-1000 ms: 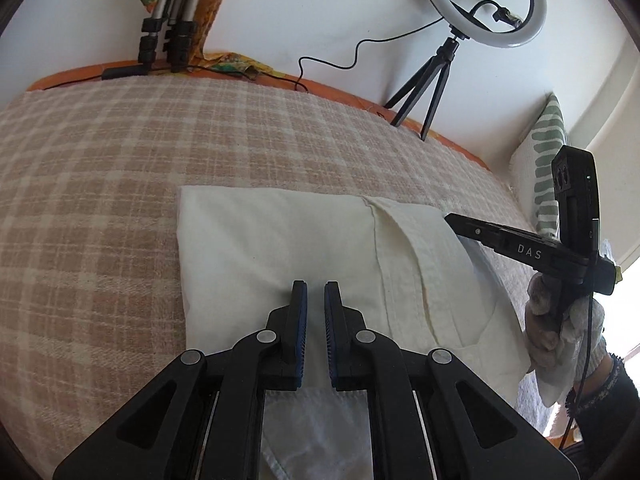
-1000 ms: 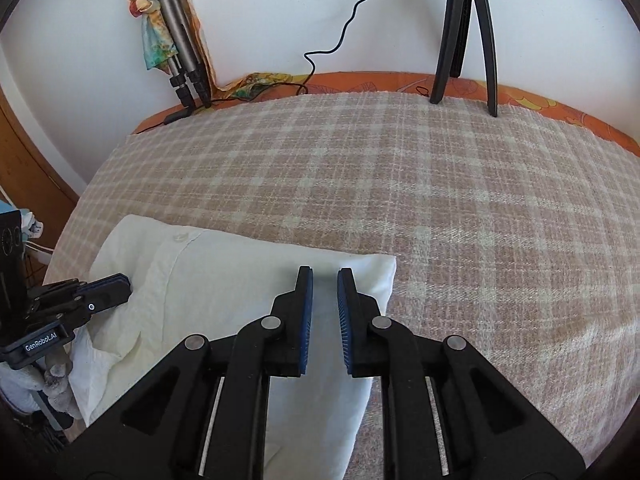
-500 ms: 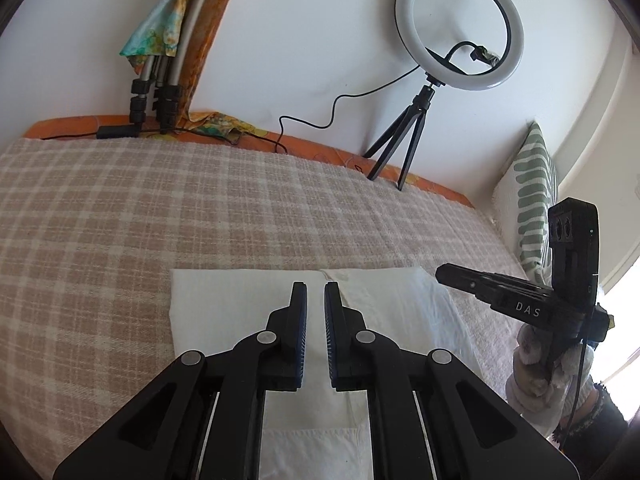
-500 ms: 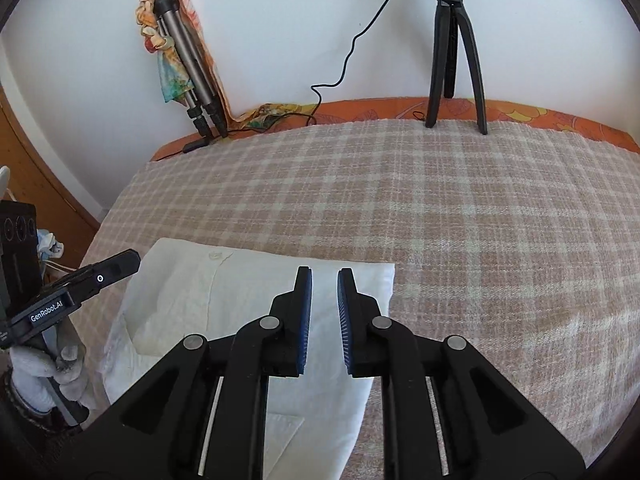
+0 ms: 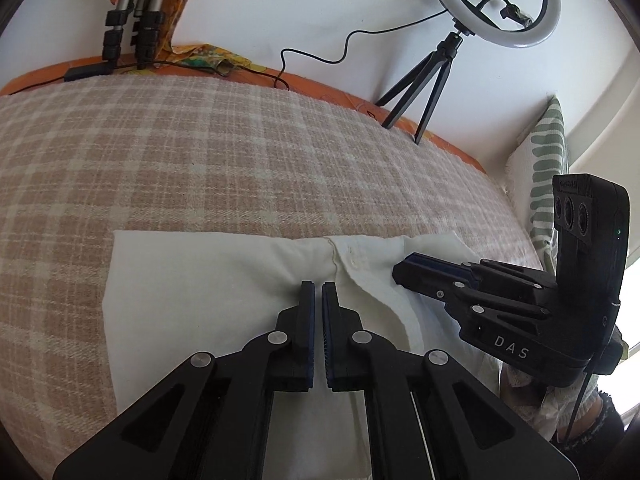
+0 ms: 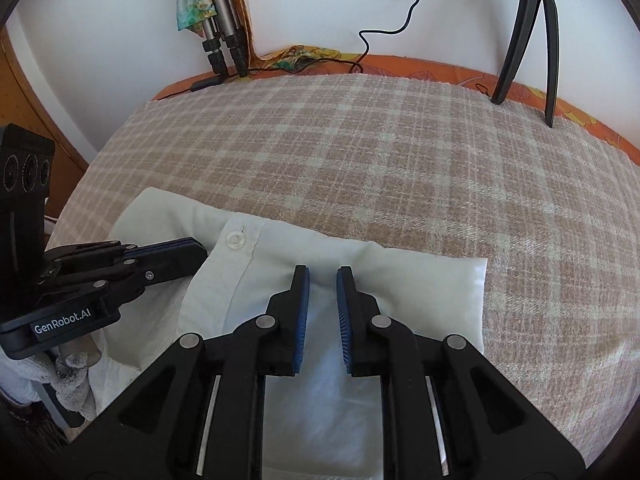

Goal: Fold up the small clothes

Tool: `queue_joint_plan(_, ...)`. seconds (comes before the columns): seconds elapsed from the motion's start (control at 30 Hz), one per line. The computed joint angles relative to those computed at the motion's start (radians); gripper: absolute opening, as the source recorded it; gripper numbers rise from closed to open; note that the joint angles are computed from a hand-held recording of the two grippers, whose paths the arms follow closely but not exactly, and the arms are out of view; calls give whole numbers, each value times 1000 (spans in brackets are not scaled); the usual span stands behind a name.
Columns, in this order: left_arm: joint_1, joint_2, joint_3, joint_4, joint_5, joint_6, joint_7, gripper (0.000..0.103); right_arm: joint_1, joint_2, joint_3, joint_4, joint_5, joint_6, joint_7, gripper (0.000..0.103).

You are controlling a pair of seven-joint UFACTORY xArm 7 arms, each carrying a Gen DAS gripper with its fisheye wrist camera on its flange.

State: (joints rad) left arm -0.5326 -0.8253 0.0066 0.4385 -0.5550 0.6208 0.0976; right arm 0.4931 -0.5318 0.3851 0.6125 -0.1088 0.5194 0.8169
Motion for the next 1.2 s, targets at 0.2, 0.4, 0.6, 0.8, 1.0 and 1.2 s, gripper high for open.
queue_joint_plan(0.2, 77, -99, 27, 21, 57, 66, -24, 18, 24, -229, -28, -62, 70, 98, 49, 33)
queue_joint_plan(0.4, 149, -123, 86, 18, 46, 130, -66, 46, 95, -486, -47, -194, 209, 221, 128, 56)
queue_joint_plan(0.6, 165, -109, 116, -1, -9, 172, -51, 49, 163, -739, -26, -335, 310, 337, 261, 67)
queue_joint_plan(0.8, 192, -90, 108, -11, -28, 178, -49, 49, 249, -999, -32, -500, 397, 329, 388, 67)
queue_joint_plan(1.0, 174, -70, 117, -20, -83, 141, -23, 49, 325, -1026, -32, -573, 419, 194, 438, 67)
queue_joint_plan(1.2, 166, -50, 107, -8, -97, 133, -5, 49, 366, -832, -63, -560, 388, -11, 434, 67)
